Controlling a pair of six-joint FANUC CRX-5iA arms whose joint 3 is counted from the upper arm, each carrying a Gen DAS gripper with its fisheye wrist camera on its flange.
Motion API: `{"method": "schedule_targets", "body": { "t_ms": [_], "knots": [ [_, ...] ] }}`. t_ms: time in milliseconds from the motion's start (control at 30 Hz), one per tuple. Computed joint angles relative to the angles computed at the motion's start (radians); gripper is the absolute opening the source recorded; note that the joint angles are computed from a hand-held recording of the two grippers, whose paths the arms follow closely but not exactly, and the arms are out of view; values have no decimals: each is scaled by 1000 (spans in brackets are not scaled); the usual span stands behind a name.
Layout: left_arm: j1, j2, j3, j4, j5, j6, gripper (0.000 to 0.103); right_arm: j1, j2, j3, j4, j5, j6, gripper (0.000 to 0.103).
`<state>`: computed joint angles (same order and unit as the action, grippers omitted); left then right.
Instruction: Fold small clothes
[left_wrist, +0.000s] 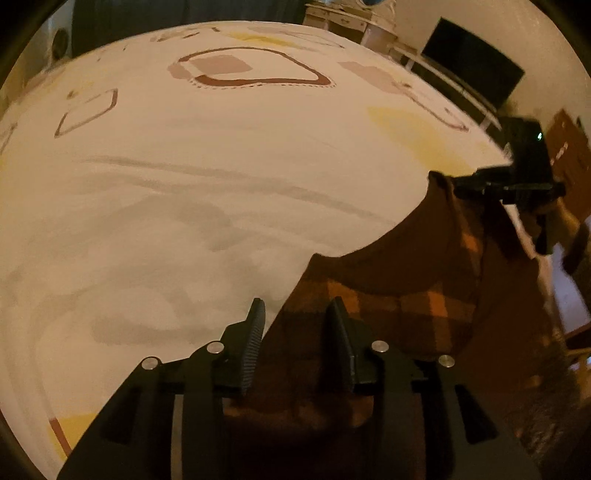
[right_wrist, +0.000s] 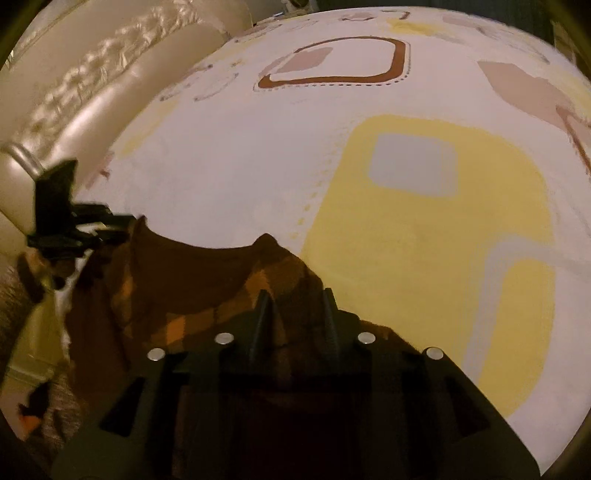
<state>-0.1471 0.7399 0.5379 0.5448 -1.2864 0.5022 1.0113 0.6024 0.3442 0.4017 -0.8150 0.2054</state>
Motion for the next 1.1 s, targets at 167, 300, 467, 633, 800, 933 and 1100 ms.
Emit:
{"method": "schedule_targets", "body": {
  "t_ms": [167,300,467,633,800,933,1100],
  "knots": [
    [-37,-68,-92,-28,118,-63,5,16,20,23,97,-67,-59,4],
    [-54,-89,-129,-40,223,-31,5,18,4,-28,158,-78,-185,3],
    [-59,-68,-102,-68,279,90,3,19,-1,-73,211,-66,-330,5],
    [17,-72,-105,114,293,223,4,41,-103,-255,375,-33,-632,10],
    [105,-229,-354,276,290,86,12,108,-252,-524,642,43,-1063,33],
    [201,-388,-610,317,241,29,42,203,-334,-672,763,46,-1334,40],
    [316,-493,-793,302,105,98,43,317,-365,-721,737,61,-1430,40]
  ]
}}
